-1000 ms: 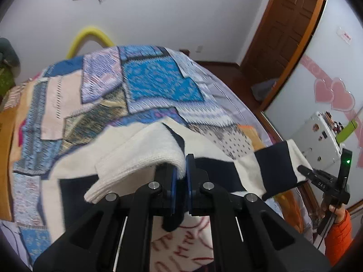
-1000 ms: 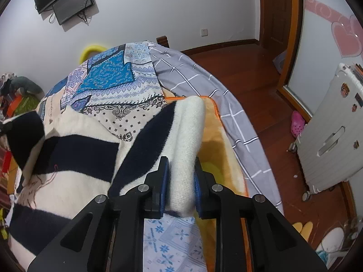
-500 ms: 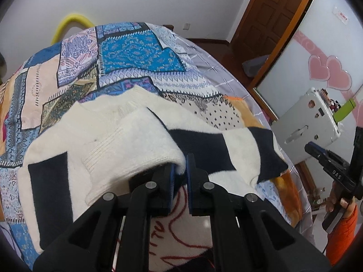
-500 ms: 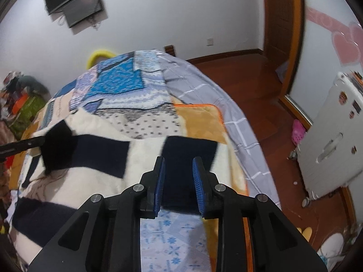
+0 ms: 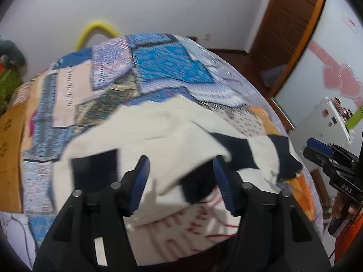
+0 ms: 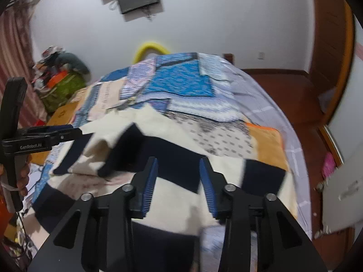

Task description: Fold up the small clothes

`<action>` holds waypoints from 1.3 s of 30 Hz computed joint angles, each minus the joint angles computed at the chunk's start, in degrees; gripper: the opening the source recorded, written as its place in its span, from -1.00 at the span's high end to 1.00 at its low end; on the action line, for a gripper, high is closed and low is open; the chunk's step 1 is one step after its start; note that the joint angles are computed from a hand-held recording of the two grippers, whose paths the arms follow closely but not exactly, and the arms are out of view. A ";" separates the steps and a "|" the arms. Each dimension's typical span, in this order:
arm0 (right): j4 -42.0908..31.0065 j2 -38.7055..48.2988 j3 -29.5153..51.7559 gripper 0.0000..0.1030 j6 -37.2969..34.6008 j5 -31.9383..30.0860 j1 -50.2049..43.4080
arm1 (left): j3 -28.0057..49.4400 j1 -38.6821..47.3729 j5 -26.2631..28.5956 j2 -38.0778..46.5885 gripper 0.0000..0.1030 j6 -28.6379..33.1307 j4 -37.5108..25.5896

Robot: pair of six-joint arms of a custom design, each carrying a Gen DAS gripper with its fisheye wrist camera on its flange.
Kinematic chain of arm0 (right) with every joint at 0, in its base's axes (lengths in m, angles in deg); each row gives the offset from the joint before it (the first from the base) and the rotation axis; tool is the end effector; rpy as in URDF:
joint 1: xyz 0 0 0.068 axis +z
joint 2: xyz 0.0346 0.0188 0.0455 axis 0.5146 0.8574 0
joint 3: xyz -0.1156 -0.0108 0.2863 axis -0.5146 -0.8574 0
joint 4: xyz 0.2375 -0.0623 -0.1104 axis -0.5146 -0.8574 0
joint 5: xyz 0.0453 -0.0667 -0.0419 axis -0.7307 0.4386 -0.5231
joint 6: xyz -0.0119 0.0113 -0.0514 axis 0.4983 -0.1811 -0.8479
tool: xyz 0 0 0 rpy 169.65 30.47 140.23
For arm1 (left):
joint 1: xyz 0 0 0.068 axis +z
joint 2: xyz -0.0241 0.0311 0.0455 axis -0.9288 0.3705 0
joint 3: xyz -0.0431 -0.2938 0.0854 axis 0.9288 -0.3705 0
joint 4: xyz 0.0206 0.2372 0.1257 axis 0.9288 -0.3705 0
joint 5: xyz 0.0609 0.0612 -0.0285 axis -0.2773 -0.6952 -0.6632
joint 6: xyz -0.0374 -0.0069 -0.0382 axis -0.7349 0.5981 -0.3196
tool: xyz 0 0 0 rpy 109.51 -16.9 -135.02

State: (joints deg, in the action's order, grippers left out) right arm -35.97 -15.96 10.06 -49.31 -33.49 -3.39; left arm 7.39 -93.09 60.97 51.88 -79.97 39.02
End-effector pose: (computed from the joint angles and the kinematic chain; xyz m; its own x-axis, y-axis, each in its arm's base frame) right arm 0.1356 -0.0653 0.2728 -0.7357 -0.1206 -0.6665 -0.3281 0.9243 0.1950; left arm 0.2043 -0.0920 0.2349 -0.8155 0.0434 -0.5771 0.1432 0.9813 -0.1285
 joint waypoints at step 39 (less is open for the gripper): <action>32.50 13.04 -6.04 0.81 34.80 29.24 54.52 | -19.12 38.06 6.38 6.83 -0.53 24.70 13.27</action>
State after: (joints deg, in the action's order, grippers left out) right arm -3.48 -2.92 4.02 -14.51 -4.25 51.13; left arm -11.73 -55.04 67.34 58.70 -55.27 52.29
